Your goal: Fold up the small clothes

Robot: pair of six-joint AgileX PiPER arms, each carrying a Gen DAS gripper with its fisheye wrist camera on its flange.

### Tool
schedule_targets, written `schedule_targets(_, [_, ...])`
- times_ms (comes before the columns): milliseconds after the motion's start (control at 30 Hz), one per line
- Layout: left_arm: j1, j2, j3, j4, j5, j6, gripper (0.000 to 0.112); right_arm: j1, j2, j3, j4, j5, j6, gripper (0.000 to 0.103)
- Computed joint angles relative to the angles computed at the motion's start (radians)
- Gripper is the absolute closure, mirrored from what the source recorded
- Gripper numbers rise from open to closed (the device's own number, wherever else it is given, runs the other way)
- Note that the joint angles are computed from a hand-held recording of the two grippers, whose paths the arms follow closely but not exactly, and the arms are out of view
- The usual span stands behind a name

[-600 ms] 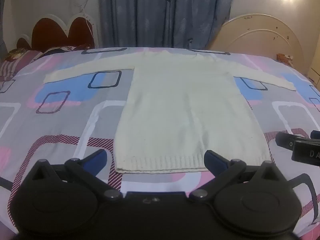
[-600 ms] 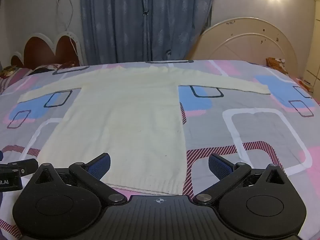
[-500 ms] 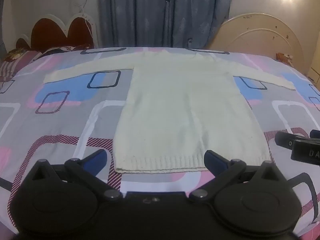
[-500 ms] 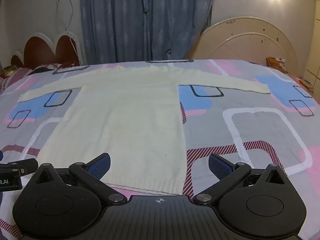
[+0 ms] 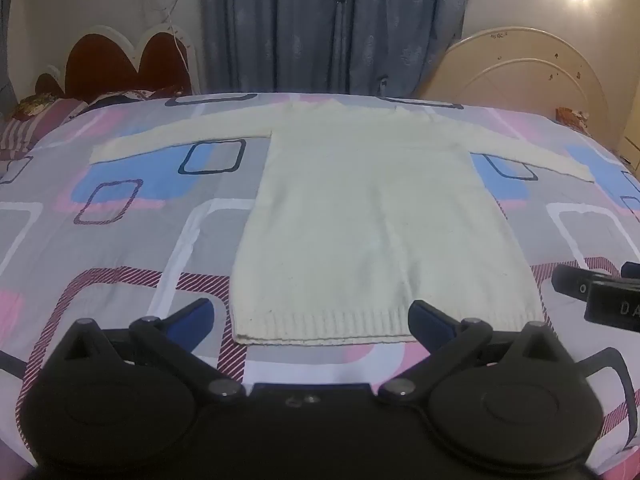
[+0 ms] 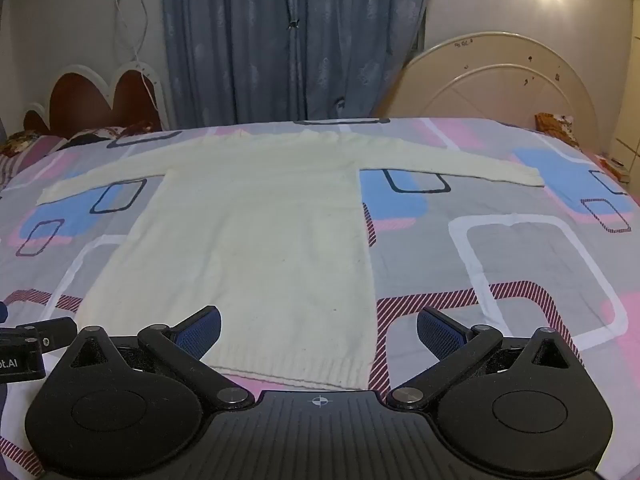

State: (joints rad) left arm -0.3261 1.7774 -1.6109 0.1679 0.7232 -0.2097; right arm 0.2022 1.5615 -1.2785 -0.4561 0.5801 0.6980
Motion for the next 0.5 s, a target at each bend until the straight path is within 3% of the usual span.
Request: schedule_targets(500, [-0.015, 0.006, -0.022, 0.005, 0.021, -0.007, 0.009, 0.006, 0.007, -0.007, 0.005, 0.011, 0.005, 0.000])
